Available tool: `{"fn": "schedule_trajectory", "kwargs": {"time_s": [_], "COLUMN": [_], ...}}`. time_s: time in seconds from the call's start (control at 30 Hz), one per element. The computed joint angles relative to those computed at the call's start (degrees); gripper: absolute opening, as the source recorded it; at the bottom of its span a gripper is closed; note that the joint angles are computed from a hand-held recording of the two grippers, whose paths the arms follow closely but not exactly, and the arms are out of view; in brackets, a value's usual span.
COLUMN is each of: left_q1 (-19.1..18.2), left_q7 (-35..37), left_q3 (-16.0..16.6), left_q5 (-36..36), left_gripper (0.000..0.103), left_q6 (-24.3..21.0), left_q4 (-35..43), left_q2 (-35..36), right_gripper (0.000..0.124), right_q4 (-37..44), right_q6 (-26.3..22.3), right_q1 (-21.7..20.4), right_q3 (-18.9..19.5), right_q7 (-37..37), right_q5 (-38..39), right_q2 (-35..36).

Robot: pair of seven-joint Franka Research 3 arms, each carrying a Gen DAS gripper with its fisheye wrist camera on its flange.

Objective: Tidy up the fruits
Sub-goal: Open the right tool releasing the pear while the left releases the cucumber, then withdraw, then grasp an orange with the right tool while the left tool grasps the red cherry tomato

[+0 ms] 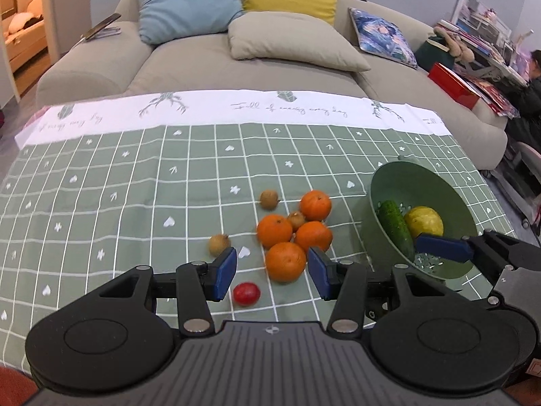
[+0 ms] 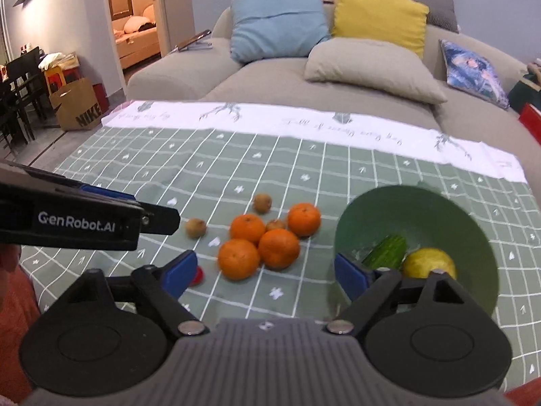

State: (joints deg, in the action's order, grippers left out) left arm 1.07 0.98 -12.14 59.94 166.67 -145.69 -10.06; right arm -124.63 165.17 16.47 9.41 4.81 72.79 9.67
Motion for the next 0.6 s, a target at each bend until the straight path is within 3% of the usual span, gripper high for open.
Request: {"fn": "schedule_trajectory", "kwargs": {"time_s": [0.3, 0.37, 0.5, 0.6], "left_q1": [1.7, 1.6, 1.4, 0.3], "left_q7": [-7.0, -6.0, -3.4, 2.7], "left_q3": [0.1, 0.8, 1.8, 2.8], "left_q5": [5.4, 4.3, 1.9, -4.1], "left_gripper": [0.057, 0.056, 0.051, 0.048], "left_q6": [3.6, 4.8, 6.9, 6.5], "left_q4": [-2.0, -1.8, -1.4, -1.5], "left_q2": [0.3, 1.5, 3.7, 5.3], "right_gripper": [0.06, 0.05, 0.047, 0.047], "right_q4": [-0.3, 0.0, 1.2, 2.3], "right_q6": [-1.9, -2.3, -1.8, -1.3], "right_q1": [-0.1, -0.1, -0.4, -0.9], "right_q3": [-0.2, -0.2, 0.5, 1.6], "right_q7": [3.0, 4.5, 5.7, 4.5], "right_q5": [-3.6, -5.9, -8.5, -9.2], "right_q2": [1.3, 2.1, 3.9, 5.4]}}
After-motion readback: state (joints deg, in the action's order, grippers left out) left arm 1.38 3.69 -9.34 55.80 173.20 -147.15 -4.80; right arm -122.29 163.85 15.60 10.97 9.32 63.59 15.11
